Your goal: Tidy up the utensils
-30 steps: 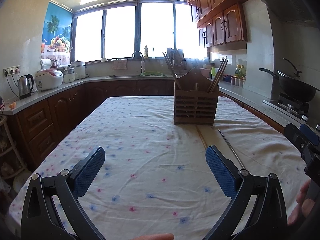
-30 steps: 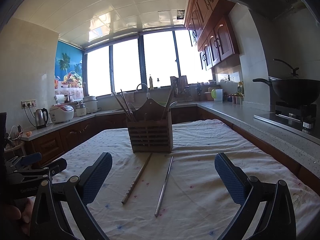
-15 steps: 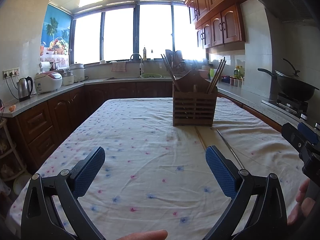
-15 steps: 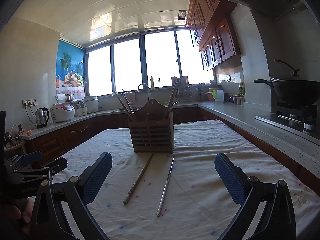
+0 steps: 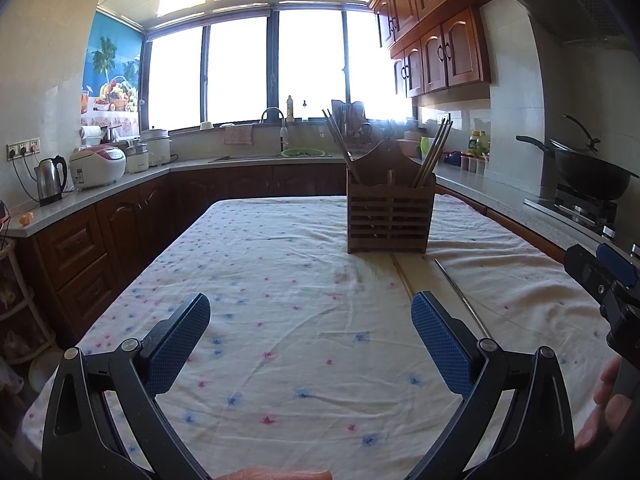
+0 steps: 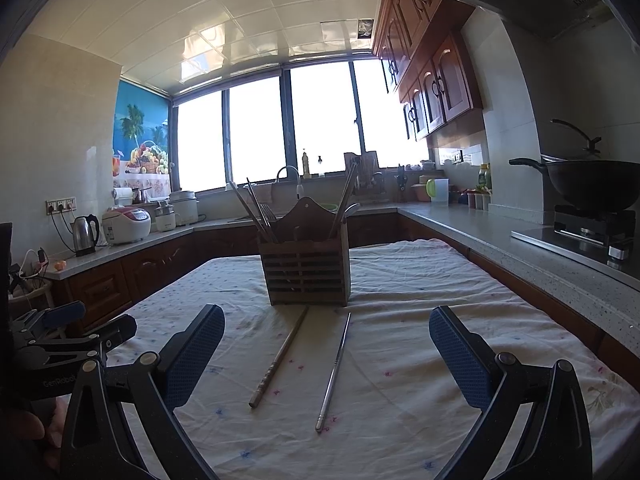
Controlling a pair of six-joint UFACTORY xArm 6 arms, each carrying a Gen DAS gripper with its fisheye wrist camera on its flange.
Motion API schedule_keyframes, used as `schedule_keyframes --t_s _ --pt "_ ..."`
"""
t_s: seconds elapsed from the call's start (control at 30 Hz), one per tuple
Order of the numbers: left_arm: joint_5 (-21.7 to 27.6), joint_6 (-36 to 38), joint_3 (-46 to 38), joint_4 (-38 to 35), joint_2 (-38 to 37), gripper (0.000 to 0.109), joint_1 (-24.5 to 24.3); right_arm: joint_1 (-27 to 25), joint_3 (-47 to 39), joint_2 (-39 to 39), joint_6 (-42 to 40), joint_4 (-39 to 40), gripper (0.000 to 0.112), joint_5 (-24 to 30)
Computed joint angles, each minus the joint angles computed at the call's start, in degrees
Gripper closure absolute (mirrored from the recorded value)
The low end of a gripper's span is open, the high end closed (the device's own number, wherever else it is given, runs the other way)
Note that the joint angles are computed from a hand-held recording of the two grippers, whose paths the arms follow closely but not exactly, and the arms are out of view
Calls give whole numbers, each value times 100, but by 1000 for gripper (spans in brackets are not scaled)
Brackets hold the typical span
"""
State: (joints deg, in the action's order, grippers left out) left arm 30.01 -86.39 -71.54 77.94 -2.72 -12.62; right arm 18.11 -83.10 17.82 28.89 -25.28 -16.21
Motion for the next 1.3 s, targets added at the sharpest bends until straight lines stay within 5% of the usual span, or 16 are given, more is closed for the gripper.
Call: schedule_keyframes --t_s 0.6,0.9,1.3 --pt "-21 61 -29 -36 43 6 -6 -31 -88 1 504 -499 9 54" --pt "-45 88 -42 -62 61 6 1 -256 -472 115 1976 -2016 9 111" --pt "-92 185 -69 -125 106 6 21 -312 -611 155 2441 -2483 9 137"
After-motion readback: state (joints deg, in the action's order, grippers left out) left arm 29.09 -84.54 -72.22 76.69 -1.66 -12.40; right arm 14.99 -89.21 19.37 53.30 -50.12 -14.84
